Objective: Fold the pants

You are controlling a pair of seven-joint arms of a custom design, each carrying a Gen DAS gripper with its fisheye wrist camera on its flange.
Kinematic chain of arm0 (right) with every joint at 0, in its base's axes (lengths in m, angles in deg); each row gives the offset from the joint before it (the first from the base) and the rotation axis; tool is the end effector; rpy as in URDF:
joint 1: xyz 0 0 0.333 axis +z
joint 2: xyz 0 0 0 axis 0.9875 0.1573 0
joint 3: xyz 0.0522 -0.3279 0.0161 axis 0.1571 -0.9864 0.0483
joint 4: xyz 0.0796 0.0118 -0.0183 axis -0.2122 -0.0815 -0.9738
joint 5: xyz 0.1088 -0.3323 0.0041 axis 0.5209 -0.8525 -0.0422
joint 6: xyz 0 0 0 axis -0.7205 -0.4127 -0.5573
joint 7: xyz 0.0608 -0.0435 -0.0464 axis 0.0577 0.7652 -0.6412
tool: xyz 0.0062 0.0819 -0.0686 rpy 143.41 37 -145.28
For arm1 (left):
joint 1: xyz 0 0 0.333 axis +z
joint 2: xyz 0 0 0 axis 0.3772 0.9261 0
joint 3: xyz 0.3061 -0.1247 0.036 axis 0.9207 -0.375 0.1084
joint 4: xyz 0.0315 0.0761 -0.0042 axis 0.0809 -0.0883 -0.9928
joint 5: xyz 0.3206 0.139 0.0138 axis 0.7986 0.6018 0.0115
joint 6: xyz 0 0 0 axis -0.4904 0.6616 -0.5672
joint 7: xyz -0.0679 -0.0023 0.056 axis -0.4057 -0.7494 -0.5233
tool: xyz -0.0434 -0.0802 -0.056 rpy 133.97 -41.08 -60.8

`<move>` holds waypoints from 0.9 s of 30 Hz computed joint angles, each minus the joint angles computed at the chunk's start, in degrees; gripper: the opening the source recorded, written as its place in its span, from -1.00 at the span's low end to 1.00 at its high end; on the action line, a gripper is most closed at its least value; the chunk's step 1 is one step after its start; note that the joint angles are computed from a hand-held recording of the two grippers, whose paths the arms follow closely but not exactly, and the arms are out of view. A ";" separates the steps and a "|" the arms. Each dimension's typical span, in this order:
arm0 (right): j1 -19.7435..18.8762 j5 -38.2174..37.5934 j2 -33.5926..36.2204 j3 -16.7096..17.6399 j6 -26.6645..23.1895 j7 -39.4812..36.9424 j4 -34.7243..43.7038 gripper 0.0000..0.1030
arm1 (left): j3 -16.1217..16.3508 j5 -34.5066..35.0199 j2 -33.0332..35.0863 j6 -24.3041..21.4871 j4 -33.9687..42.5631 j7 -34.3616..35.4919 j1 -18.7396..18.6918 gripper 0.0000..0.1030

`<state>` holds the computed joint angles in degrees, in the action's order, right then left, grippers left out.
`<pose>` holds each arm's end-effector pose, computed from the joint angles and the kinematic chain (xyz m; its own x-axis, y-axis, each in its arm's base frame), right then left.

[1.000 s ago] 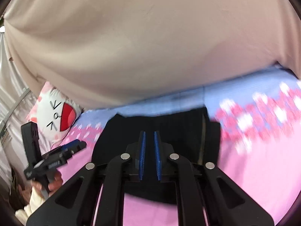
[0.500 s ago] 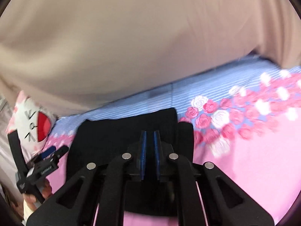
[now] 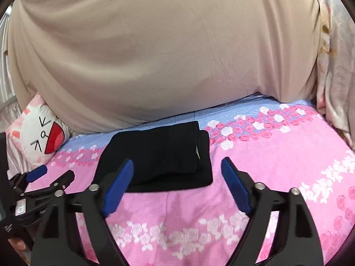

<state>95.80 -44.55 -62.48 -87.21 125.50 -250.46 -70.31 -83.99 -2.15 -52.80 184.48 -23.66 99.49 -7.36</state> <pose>0.6367 0.1598 0.4627 -0.0519 -0.9830 -0.1760 -0.4612 0.1800 -0.8688 0.6307 -0.3362 0.4632 0.1014 -0.9864 -0.1291 -0.5895 0.0450 -0.8065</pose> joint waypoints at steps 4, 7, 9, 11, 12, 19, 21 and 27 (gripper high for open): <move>0.00 -0.82 -0.96 0.47 0.65 1.29 -2.13 0.59 | -1.04 -0.86 -1.75 0.78 -3.30 -0.46 -0.12 0.69; 0.04 -1.60 -1.33 1.09 -0.10 2.06 -3.10 0.60 | -1.99 -2.29 -2.16 1.05 -4.66 0.31 0.17 0.69; 0.19 -2.44 -1.70 1.47 -0.70 3.05 -3.72 0.67 | -2.35 -3.11 -2.35 2.24 -5.70 1.08 0.43 0.69; 0.33 -3.93 -2.07 2.04 -1.84 4.59 -4.25 0.75 | -2.32 -3.72 -2.32 2.55 -6.13 1.50 0.31 0.69; 0.23 -3.93 -2.09 2.48 -2.38 4.28 -4.41 0.75 | -2.33 -4.13 -2.29 2.57 -6.37 1.73 0.27 0.69; 0.28 -0.48 -1.87 3.17 -3.73 0.62 -4.77 0.75 | -1.83 -5.74 -2.37 3.78 -7.67 2.87 0.17 0.69; 0.50 0.85 -1.80 3.06 -3.96 -0.67 -4.80 0.75 | -1.96 -6.59 -2.48 4.27 -8.09 3.54 0.52 0.69; 1.86 3.49 -1.39 2.13 -4.49 -3.74 -4.59 0.76 | -1.17 -6.75 -2.56 4.11 -8.67 2.93 0.46 0.69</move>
<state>97.66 -41.07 -63.87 -85.08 121.01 -254.21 -74.90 -85.17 -8.90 -55.36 188.60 -32.33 102.42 -6.89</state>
